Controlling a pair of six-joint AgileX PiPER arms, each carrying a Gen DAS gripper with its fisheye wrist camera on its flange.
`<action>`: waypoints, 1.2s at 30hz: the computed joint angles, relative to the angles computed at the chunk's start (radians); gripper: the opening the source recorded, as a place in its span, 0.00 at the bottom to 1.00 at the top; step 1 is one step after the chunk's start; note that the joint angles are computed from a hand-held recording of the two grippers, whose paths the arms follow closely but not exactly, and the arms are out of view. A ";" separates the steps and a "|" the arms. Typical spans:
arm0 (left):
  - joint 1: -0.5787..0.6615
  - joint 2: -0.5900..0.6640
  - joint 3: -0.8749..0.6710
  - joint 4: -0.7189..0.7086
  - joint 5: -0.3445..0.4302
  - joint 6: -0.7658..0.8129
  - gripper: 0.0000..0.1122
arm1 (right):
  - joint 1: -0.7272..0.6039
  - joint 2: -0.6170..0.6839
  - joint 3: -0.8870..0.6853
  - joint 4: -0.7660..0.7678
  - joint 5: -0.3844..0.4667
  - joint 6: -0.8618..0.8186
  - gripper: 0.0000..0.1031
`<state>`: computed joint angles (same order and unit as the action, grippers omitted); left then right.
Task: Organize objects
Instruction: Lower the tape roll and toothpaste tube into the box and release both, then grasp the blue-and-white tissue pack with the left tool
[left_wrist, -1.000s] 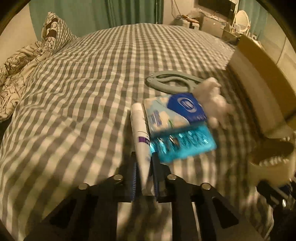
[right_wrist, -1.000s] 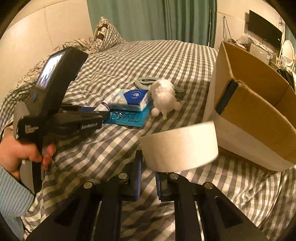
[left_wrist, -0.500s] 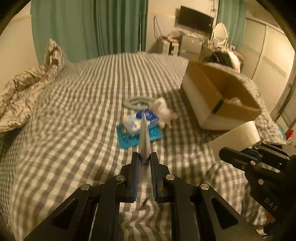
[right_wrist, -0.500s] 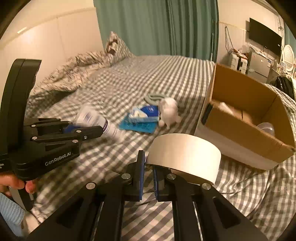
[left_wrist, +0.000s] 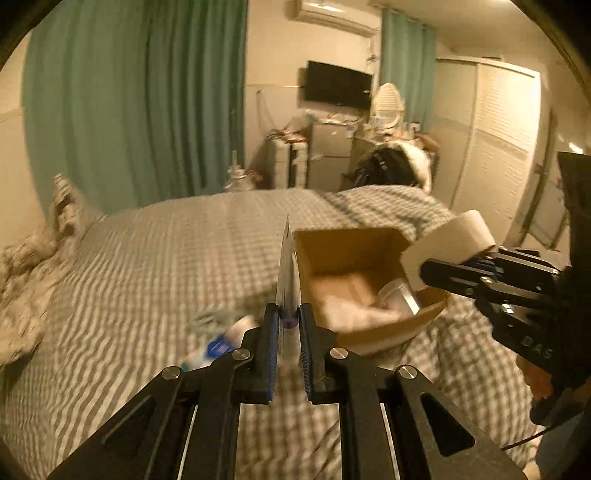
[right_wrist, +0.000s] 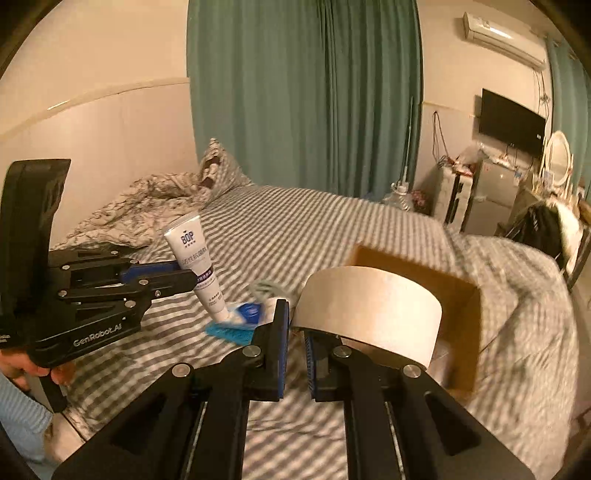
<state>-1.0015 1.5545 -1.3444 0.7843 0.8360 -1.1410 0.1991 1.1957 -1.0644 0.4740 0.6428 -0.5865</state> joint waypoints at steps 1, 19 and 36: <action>0.018 0.044 -0.064 -0.032 -0.014 0.049 0.10 | -0.025 0.020 -0.029 0.006 0.013 -0.023 0.08; 0.161 0.603 -0.800 -0.359 0.111 0.490 0.07 | -0.303 0.548 -0.392 0.036 0.130 -0.127 0.39; 0.113 0.157 -0.184 -0.009 0.131 0.112 0.82 | -0.222 0.163 -0.161 -0.008 0.070 -0.031 0.72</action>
<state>-0.8889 1.7111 -1.5281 0.7754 0.9670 -1.0286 -0.0229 1.3585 -1.2252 0.4661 0.7124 -0.6177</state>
